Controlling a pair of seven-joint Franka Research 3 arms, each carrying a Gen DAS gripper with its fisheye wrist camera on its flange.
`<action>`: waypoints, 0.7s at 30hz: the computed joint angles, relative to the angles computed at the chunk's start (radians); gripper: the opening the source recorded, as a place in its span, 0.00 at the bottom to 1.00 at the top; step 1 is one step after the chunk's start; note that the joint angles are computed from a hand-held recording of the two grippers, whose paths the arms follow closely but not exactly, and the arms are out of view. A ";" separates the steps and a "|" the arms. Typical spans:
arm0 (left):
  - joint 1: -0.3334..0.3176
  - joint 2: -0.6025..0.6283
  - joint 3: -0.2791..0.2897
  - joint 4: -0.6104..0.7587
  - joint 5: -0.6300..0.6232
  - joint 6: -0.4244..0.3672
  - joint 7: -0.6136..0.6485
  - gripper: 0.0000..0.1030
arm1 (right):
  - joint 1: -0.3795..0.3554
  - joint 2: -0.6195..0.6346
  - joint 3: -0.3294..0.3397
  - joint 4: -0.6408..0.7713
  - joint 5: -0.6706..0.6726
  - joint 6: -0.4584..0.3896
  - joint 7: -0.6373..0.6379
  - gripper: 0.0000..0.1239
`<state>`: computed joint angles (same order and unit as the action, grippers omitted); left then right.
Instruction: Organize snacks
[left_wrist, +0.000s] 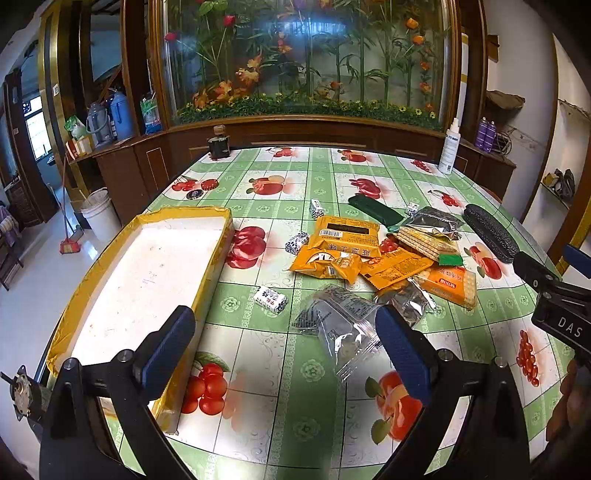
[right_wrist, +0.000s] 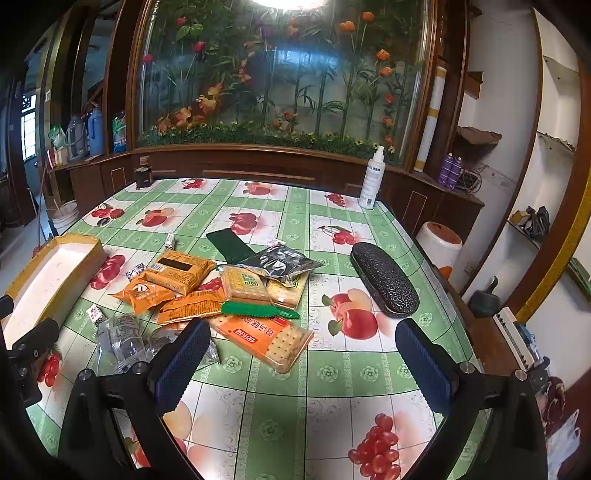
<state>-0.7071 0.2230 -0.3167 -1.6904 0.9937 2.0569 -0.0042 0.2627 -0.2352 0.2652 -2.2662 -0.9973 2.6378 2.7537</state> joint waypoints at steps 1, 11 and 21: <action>0.000 0.000 0.000 -0.001 0.001 0.002 -0.001 0.96 | 0.000 0.001 0.000 0.001 0.000 -0.002 -0.001 0.82; 0.006 0.000 -0.001 -0.008 -0.014 0.015 0.011 0.96 | 0.006 0.004 0.000 0.004 -0.004 -0.011 0.001 0.82; 0.003 0.001 0.000 -0.009 -0.016 0.016 0.014 0.96 | 0.008 0.005 -0.003 -0.001 -0.001 -0.005 -0.001 0.82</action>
<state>-0.7042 0.2239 -0.3167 -1.6996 0.9780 2.0724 0.0094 0.2705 -0.2305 0.2622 -2.2672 -0.9979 2.6323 2.7530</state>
